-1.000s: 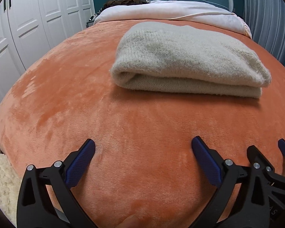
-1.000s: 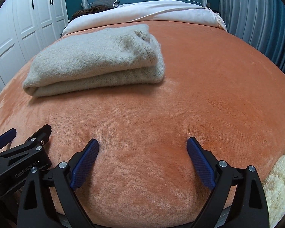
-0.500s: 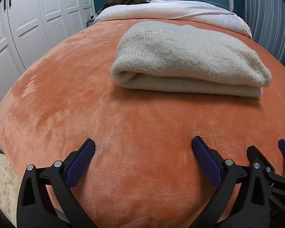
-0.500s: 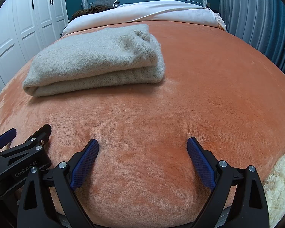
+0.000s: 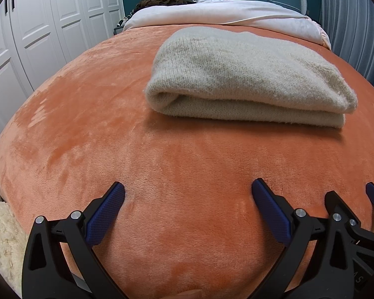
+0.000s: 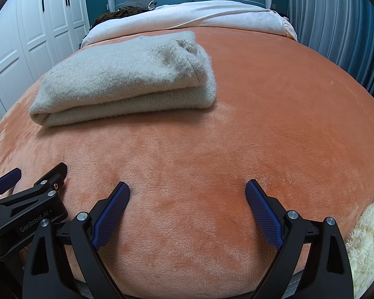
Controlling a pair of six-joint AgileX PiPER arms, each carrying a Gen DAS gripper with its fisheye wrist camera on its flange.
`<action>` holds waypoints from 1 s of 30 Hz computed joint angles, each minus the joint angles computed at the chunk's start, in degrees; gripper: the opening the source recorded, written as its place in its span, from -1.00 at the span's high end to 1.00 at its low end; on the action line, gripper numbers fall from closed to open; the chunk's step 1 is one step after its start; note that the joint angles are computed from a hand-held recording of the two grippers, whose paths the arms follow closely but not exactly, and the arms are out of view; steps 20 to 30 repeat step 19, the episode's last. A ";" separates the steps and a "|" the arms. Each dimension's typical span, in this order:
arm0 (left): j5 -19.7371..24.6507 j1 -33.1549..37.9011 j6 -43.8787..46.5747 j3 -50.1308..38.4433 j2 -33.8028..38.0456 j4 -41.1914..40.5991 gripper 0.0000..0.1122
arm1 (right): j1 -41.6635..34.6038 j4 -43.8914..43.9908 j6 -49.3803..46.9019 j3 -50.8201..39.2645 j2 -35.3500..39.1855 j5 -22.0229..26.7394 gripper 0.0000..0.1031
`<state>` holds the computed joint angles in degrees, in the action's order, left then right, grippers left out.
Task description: Fold small clothes
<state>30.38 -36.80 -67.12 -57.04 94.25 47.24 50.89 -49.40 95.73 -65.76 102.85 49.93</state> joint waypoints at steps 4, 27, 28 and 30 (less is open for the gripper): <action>0.07 -0.05 -0.01 0.01 -0.03 0.02 -0.76 | 0.00 -0.01 0.02 0.00 -0.01 -0.03 -0.79; -0.79 0.38 -1.01 1.53 -0.86 1.27 -0.76 | -0.09 -0.02 -0.08 0.05 -0.05 -0.07 -0.79; -0.79 0.38 -1.01 1.53 -0.86 1.27 -0.76 | -0.09 -0.02 -0.08 0.05 -0.05 -0.07 -0.79; -0.79 0.38 -1.01 1.53 -0.86 1.27 -0.76 | -0.09 -0.02 -0.08 0.05 -0.05 -0.07 -0.79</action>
